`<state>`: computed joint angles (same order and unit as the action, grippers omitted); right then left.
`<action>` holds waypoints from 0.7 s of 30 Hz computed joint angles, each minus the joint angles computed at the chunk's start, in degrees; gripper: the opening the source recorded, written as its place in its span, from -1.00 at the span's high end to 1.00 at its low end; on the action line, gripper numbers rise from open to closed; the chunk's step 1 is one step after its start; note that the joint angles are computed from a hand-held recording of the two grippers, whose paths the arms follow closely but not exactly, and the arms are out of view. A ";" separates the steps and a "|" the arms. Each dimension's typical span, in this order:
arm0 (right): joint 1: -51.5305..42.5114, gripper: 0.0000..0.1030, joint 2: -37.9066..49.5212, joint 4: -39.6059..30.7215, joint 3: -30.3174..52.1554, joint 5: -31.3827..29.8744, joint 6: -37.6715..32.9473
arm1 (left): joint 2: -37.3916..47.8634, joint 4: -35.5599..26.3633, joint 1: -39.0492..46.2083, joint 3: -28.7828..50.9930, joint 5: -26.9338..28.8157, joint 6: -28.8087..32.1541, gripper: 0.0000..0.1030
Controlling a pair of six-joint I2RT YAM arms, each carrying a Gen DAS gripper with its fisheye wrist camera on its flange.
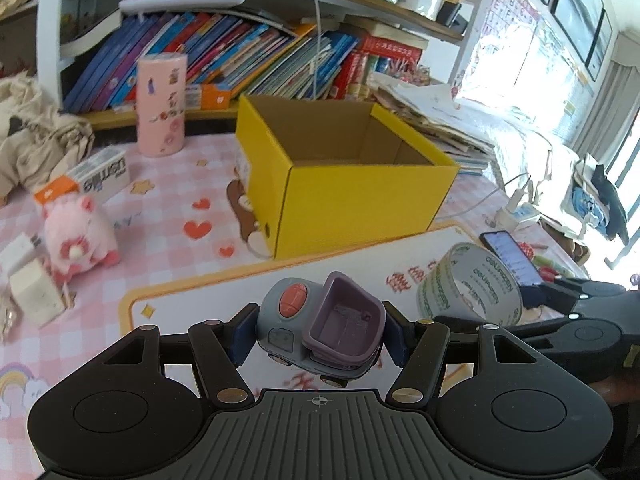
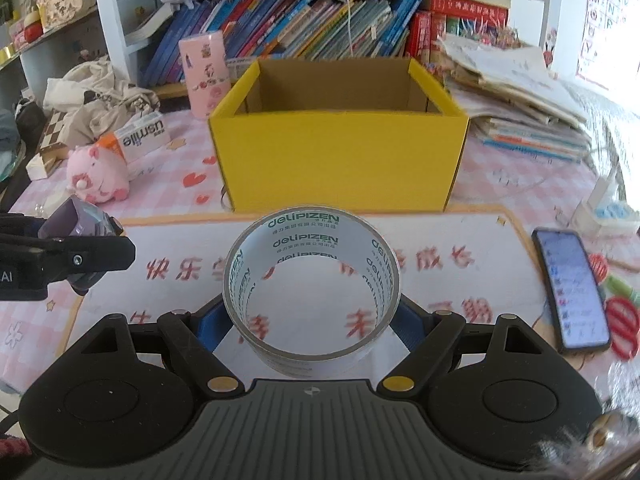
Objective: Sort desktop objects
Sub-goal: 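Lower both held objects into the yellow box and open both grippers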
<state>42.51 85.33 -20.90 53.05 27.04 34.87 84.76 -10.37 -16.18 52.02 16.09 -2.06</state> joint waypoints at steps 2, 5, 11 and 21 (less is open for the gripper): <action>-1.48 -0.59 -1.05 1.10 -0.14 -0.23 -2.98 | 0.67 0.80 -0.98 1.16 -0.91 -0.50 -0.22; -4.07 -0.59 -2.26 3.16 -0.34 -1.32 -7.60 | 2.11 2.26 -2.44 3.03 -2.45 -1.69 -0.22; -10.27 -0.59 -4.33 8.56 -0.67 -4.71 -17.62 | 4.77 5.39 -5.97 6.53 -7.07 -4.39 -0.22; -21.43 -0.59 -1.35 15.71 2.54 -16.77 -31.65 | 12.03 5.92 -9.66 16.41 -15.12 -8.12 -0.22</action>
